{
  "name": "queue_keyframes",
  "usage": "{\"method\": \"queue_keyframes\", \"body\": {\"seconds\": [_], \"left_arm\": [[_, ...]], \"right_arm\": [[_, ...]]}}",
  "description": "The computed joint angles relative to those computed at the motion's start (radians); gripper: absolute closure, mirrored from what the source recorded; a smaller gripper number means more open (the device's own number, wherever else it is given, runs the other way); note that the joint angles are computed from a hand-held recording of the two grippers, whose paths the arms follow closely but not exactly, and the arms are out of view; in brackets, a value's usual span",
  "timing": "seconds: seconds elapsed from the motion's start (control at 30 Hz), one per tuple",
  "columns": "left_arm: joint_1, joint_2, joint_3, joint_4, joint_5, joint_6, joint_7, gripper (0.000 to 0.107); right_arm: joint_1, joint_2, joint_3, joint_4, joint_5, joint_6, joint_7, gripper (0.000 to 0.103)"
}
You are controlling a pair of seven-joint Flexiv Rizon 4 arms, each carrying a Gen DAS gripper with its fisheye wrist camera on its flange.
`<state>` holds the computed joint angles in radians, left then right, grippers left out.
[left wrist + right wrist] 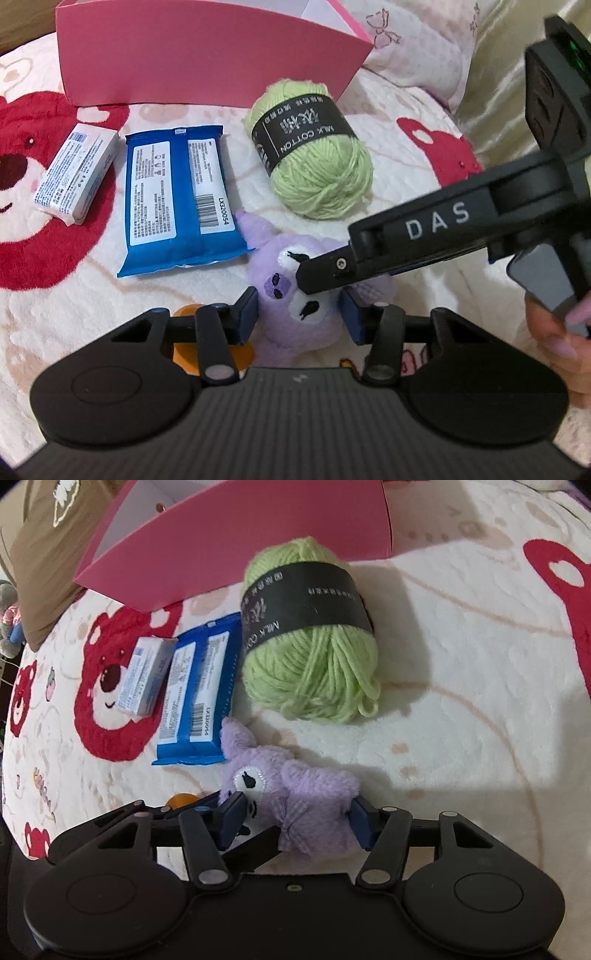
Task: Organize objects
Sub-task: 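Close the left gripper on the purple plush toy's head and lift, then carry the purple plush toy with the left gripper into the pink box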
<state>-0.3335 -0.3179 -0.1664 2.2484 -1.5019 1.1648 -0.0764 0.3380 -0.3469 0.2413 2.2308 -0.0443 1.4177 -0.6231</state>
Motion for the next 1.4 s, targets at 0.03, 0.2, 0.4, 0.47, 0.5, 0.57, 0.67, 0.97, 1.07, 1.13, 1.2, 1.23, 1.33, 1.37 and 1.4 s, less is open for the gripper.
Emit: {"method": "queue_keyframes", "body": {"seconds": [0.03, 0.2, 0.4, 0.47, 0.5, 0.57, 0.67, 0.97, 1.07, 1.13, 1.2, 1.23, 1.33, 1.37, 1.4], "left_arm": [[0.003, 0.002, 0.0, 0.0, -0.005, -0.006, 0.001, 0.062], [0.007, 0.031, 0.009, 0.007, -0.057, -0.033, 0.034, 0.062], [-0.009, 0.064, 0.025, 0.016, -0.099, -0.03, 0.067, 0.062], [-0.011, 0.073, 0.03, 0.017, -0.102, -0.034, 0.072, 0.062], [-0.01, 0.078, 0.033, 0.017, -0.101, -0.039, 0.071, 0.062], [-0.005, 0.093, 0.04, 0.021, -0.085, -0.051, 0.073, 0.062], [0.013, 0.11, 0.051, 0.023, -0.025, -0.072, 0.035, 0.064], [0.024, 0.17, 0.059, 0.042, -0.045, -0.087, 0.05, 0.064], [0.03, 0.187, 0.068, 0.042, -0.015, -0.088, 0.045, 0.064], [0.039, 0.197, 0.075, 0.039, 0.023, -0.093, 0.024, 0.064], [0.048, 0.205, 0.078, 0.035, 0.056, -0.097, 0.001, 0.064], [0.052, 0.21, 0.08, 0.034, 0.068, -0.098, -0.005, 0.064], [0.062, 0.224, 0.084, 0.026, 0.104, -0.097, -0.028, 0.064], [0.068, 0.228, 0.086, 0.02, 0.12, -0.104, -0.038, 0.064], [0.074, 0.23, 0.088, 0.012, 0.134, -0.113, -0.047, 0.064]], "right_arm": [[0.01, 0.003, -0.012, 0.008, -0.01, 0.014, 0.005, 0.04], [0.06, 0.028, -0.069, 0.049, -0.081, 0.077, 0.038, 0.04], [0.117, 0.062, -0.138, 0.103, -0.163, 0.156, 0.115, 0.04], [0.077, 0.052, -0.097, 0.106, -0.141, 0.2, 0.097, 0.04], [0.056, 0.047, -0.077, 0.109, -0.125, 0.225, 0.089, 0.04], [0.062, 0.046, -0.079, 0.116, -0.11, 0.264, 0.09, 0.04], [0.123, 0.052, -0.135, 0.136, -0.1, 0.323, 0.09, 0.04], [0.162, 0.056, -0.147, 0.147, -0.023, 0.441, 0.013, 0.04], [0.174, 0.054, -0.148, 0.146, 0.006, 0.478, -0.017, 0.04], [0.169, 0.051, -0.135, 0.138, 0.015, 0.494, -0.033, 0.04], [0.173, 0.051, -0.133, 0.13, 0.027, 0.501, -0.049, 0.04], [0.178, 0.054, -0.134, 0.125, 0.034, 0.501, -0.055, 0.04], [0.121, 0.06, -0.082, 0.109, 0.011, 0.49, -0.052, 0.04], [0.09, 0.06, -0.056, 0.103, -0.006, 0.487, -0.044, 0.04], [0.053, 0.062, -0.026, 0.094, -0.03, 0.48, -0.034, 0.04]]}}
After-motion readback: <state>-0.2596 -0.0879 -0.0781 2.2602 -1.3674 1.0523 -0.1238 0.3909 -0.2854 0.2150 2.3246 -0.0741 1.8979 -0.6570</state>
